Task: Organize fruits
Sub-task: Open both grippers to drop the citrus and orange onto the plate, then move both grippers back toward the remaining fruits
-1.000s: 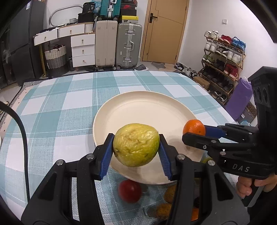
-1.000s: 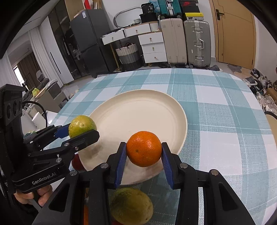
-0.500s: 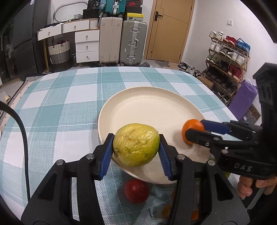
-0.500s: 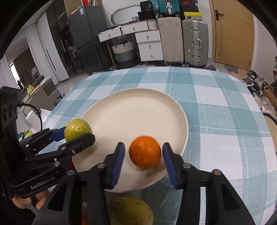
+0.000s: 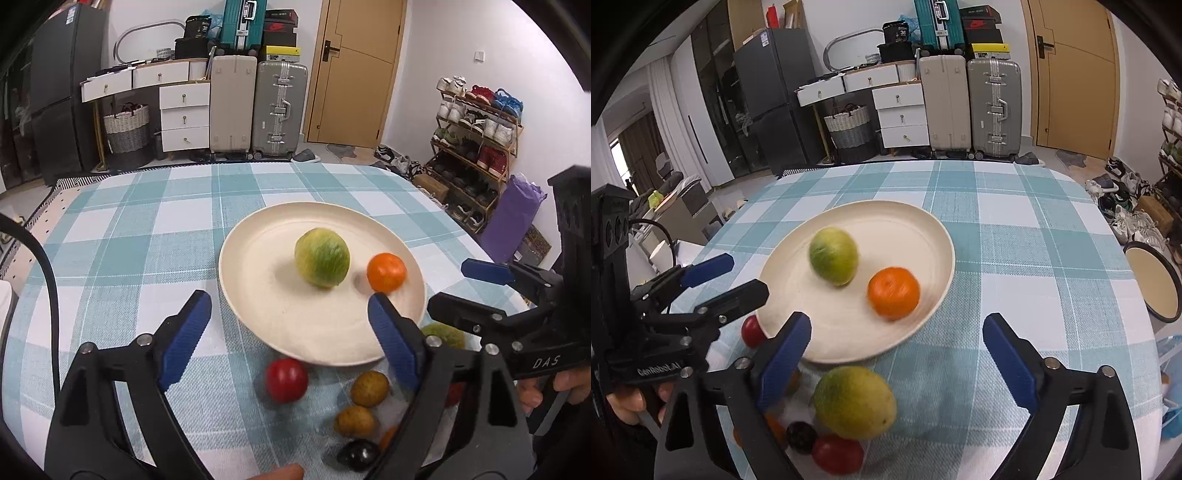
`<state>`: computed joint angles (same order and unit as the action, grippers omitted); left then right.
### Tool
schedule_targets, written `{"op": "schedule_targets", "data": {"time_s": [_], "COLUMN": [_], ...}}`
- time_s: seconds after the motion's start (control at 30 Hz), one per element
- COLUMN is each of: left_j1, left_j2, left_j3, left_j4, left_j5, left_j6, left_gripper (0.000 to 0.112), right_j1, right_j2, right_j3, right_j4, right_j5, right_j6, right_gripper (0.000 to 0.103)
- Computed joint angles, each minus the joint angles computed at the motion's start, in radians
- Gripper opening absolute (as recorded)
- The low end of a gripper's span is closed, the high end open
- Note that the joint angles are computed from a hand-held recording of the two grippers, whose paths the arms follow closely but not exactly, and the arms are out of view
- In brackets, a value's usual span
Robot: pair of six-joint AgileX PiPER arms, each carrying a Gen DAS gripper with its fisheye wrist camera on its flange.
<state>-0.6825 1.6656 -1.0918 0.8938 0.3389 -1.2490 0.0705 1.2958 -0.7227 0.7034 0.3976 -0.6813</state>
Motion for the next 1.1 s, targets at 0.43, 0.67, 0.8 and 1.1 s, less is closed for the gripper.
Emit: {"op": "schedule_targets", "data": {"time_s": [0.43,0.67,0.8,1.1], "left_j1": [-0.198,-0.324,-0.387,-0.429], "left_j2": [-0.271,-0.341,-0.341,-0.278], "left_j3": [0.233,0.285,0.290,0.273], "left_j4": [0.253,0.276,0.271,0.257], "left_j5": [0.209,0.327,0.383,0.379], "left_j6": [-0.344,-0.411,-0.426,-0.421], "left_gripper": [0.102,0.102,0.102,0.102], "right_j1": [-0.054,-0.048,-0.047,-0.048], "right_j2": [-0.221,-0.332,-0.361,-0.368], "right_j3": [0.135,0.206,0.233,0.246], "right_j4": [0.104,0.061,0.038,-0.022], "right_j5": [0.077,0.089,0.087,0.086], "right_j6": [-0.109,-0.083,-0.083,-0.065], "right_gripper": [0.103,0.103,0.103,0.103]}}
